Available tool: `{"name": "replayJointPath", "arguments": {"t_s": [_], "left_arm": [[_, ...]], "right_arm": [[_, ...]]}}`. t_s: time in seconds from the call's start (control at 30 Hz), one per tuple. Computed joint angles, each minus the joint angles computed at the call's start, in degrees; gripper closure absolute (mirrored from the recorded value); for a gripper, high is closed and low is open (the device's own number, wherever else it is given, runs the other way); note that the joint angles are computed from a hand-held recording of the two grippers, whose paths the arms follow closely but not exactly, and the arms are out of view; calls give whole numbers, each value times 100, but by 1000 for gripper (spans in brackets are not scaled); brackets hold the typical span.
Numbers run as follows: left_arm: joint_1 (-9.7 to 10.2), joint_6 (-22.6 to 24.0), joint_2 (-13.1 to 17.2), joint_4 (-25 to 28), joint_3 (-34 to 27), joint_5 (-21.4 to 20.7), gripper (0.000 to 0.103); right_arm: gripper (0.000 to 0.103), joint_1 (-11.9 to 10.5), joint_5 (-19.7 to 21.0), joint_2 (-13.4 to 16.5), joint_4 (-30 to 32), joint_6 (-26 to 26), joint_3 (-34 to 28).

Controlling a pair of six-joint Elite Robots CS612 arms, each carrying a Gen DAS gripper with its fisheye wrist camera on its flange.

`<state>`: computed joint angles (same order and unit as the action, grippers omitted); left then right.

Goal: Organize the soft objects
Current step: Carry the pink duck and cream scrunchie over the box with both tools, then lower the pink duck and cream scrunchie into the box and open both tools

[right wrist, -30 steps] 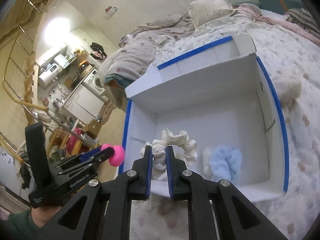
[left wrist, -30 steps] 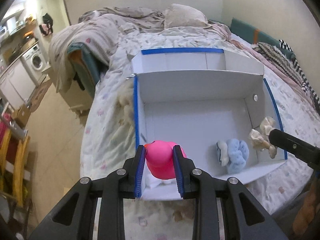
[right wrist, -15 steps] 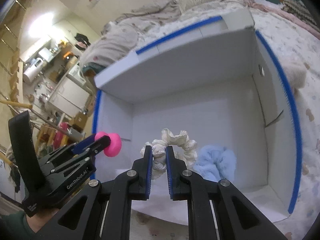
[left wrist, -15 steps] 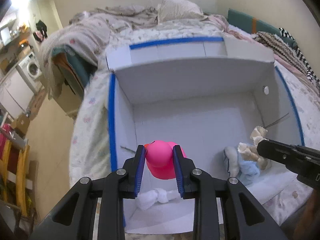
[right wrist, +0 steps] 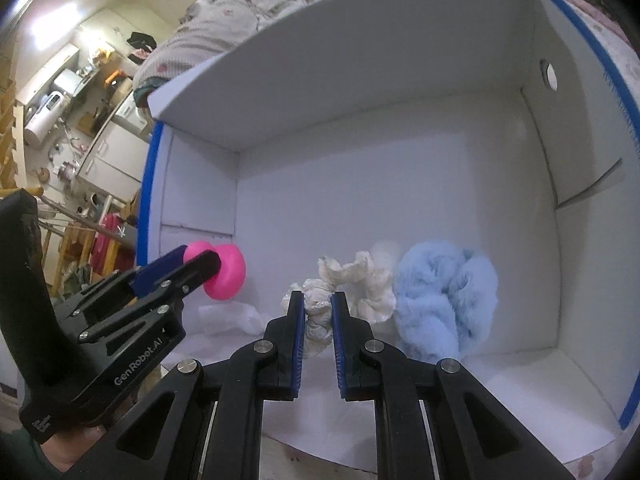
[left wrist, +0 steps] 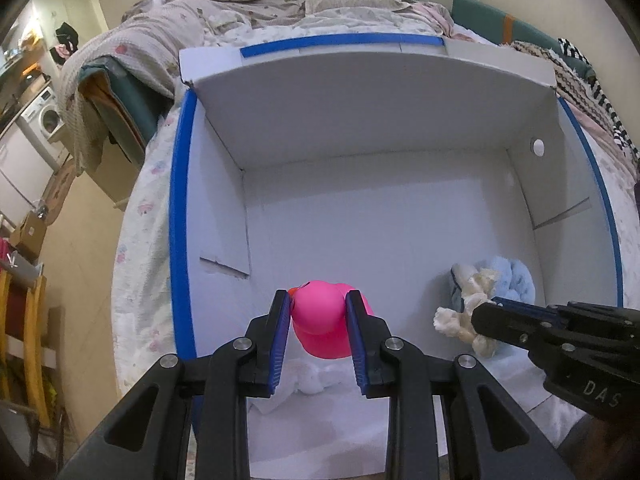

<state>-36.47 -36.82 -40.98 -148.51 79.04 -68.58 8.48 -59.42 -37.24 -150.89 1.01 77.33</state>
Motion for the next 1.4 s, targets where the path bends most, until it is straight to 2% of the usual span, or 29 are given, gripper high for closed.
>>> {"name": "replayJointPath", "arguments": {"t_s": [0.33, 1.07, 1.17, 1.4], "left_arm": [[-6, 65, 49, 76, -37, -107, 78], [29, -43, 77, 83, -37, -193, 78], [28, 0, 71, 73, -17, -184, 78], [10, 0, 95, 156, -69, -131, 77]], "right_arm": [[88, 42, -119, 69, 248, 30, -117], [88, 30, -141, 79, 220, 134, -96], [88, 48, -238, 78, 238, 99, -101], [82, 54, -326, 68, 175, 199, -92]]}}
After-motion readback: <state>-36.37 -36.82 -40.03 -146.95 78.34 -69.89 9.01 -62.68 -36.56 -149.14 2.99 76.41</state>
